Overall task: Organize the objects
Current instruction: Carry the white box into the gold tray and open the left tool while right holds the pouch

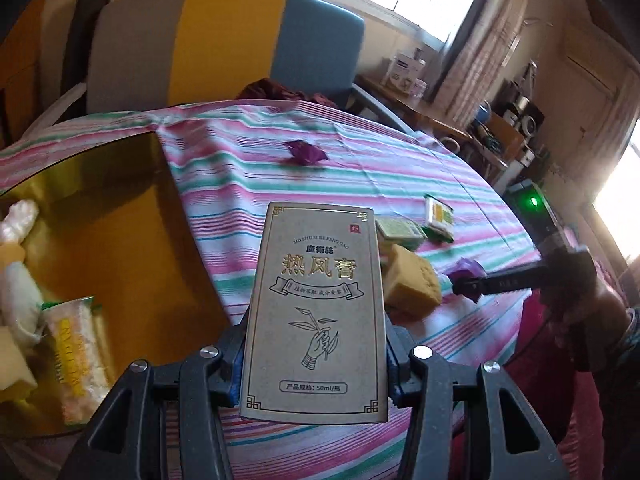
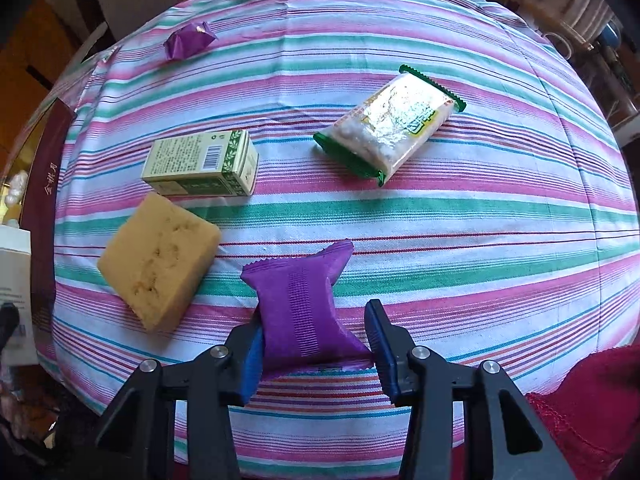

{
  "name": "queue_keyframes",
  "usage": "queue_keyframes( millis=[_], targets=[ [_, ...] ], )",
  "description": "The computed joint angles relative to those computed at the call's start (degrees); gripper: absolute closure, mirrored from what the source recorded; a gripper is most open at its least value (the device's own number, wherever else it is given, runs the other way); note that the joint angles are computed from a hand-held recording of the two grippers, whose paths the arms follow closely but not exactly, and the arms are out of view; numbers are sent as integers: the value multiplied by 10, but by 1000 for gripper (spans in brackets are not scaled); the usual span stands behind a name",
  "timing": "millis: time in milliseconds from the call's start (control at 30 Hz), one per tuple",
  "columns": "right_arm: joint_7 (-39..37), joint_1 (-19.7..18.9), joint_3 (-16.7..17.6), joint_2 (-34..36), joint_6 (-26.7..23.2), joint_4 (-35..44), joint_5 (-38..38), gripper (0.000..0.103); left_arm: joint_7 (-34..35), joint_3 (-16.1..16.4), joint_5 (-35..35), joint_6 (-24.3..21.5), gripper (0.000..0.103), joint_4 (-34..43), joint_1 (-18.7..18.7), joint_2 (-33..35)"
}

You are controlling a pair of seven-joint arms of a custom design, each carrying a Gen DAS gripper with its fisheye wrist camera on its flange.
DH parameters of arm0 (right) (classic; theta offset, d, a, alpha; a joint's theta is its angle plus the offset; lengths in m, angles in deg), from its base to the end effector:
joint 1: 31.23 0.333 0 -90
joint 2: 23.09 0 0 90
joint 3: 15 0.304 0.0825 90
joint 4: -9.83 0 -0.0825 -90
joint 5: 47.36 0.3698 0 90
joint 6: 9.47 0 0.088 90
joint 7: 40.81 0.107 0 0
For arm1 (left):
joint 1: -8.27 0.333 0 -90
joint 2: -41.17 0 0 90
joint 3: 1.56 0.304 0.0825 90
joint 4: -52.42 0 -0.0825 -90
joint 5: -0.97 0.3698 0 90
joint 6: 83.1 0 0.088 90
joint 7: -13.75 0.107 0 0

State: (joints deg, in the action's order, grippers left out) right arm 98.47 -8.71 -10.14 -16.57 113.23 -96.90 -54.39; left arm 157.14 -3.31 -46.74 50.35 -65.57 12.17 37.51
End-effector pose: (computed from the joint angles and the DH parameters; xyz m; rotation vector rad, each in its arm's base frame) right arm 0.5299 0.2668 0.4649 -1.7397 2.4241 -0.1758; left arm 0.5545 0.0078 0.4973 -1.5629 2.3697 -1.1138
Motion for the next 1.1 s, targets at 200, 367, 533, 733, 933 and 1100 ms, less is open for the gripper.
queue_keyframes(
  millis=[200,367,533,733,933,1100],
  targets=[
    [2,-4,2,-23,16,-25,-1,56,-104,13,40,-15,52,93,37,64],
    [2,-9,4,-37,29,-40,1,56,-231,8,111,-39,52,243,83,175],
    [1,-16,6,-56,49,-62,7,56,-334,7,216,-60,52,395,97,293],
    [5,-21,11,-68,57,-77,9,56,-405,-6,303,-109,52,549,106,408],
    [17,-20,17,-70,51,-75,9,56,-452,-17,394,-179,50,715,101,519],
    [18,-19,16,-67,47,-70,8,56,-463,-56,396,-145,43,657,134,490]
  ],
)
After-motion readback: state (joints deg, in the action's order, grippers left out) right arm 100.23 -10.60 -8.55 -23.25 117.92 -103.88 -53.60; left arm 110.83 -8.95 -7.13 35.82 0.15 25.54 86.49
